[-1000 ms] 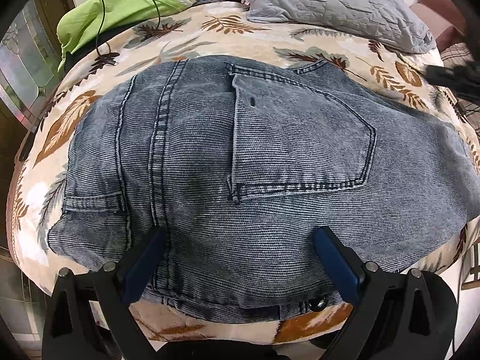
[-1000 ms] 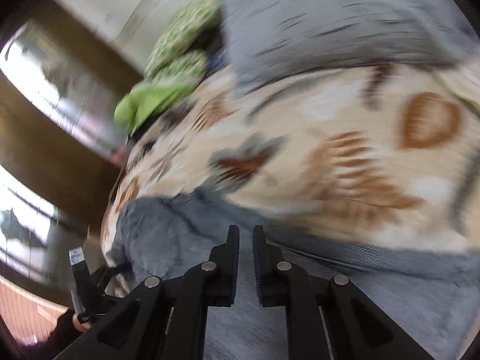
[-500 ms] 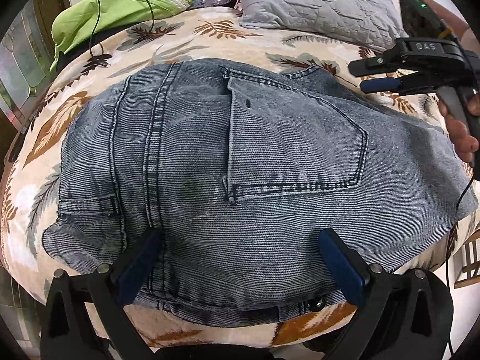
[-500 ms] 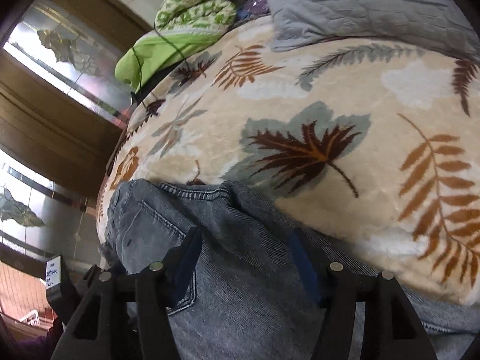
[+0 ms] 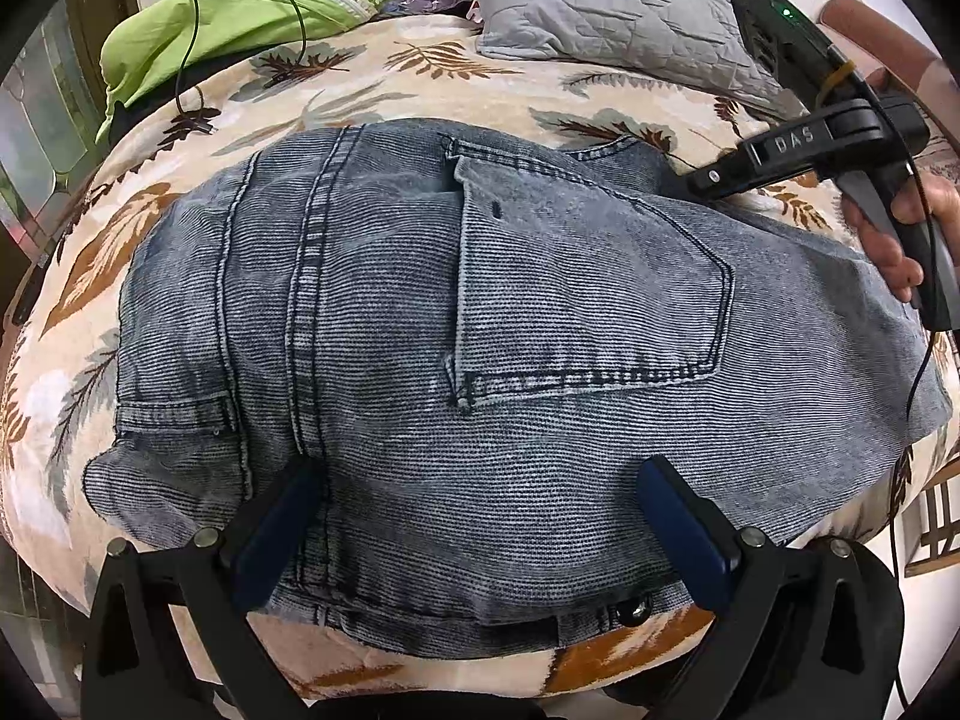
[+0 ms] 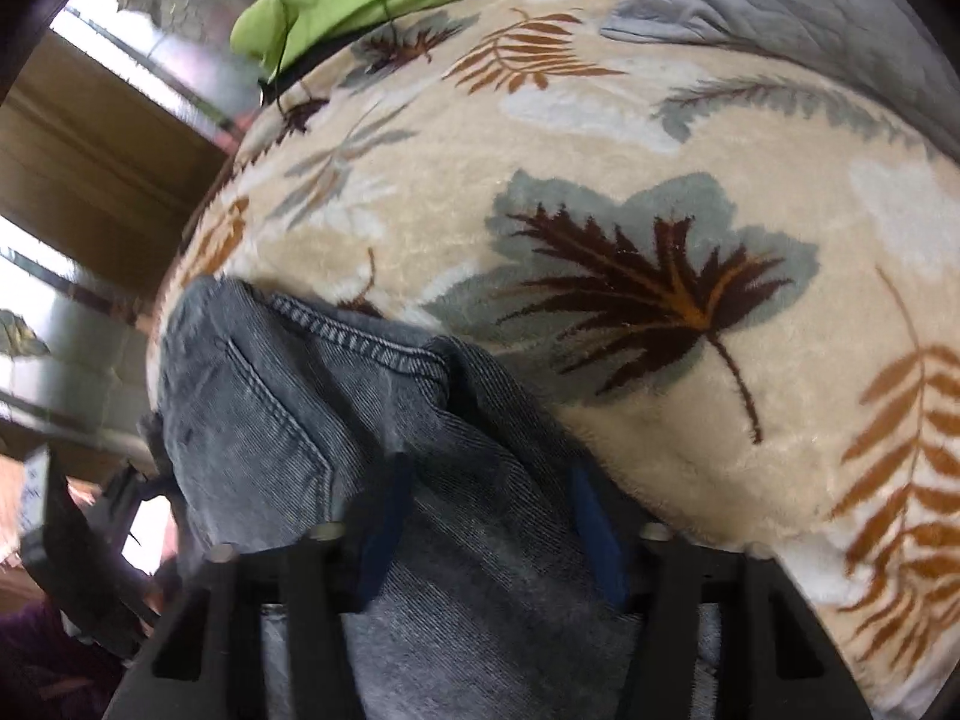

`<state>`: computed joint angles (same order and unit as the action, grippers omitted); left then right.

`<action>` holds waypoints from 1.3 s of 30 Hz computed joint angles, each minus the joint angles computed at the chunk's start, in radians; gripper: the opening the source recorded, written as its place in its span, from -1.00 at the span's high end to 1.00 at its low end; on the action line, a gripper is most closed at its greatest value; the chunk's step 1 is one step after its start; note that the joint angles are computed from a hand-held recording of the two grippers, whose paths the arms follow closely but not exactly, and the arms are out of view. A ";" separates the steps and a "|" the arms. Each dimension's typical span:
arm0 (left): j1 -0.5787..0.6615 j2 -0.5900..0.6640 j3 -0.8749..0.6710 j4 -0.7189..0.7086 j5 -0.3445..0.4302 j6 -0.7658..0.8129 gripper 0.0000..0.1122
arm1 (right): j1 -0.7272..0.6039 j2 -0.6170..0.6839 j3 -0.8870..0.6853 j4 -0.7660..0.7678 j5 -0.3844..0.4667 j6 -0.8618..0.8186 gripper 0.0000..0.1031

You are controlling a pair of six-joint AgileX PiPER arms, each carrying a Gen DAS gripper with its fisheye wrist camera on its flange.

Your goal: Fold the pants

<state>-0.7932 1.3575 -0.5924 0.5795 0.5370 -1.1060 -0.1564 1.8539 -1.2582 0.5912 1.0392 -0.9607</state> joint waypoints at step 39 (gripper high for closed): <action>-0.019 -0.007 0.008 0.022 0.007 -0.039 -0.84 | -0.090 -0.145 0.112 -0.077 -0.062 -0.030 0.95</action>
<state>-0.8121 1.3505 -0.5840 0.6019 0.5440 -1.1452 -0.2460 1.7084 -1.1461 0.5140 0.9776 -0.9906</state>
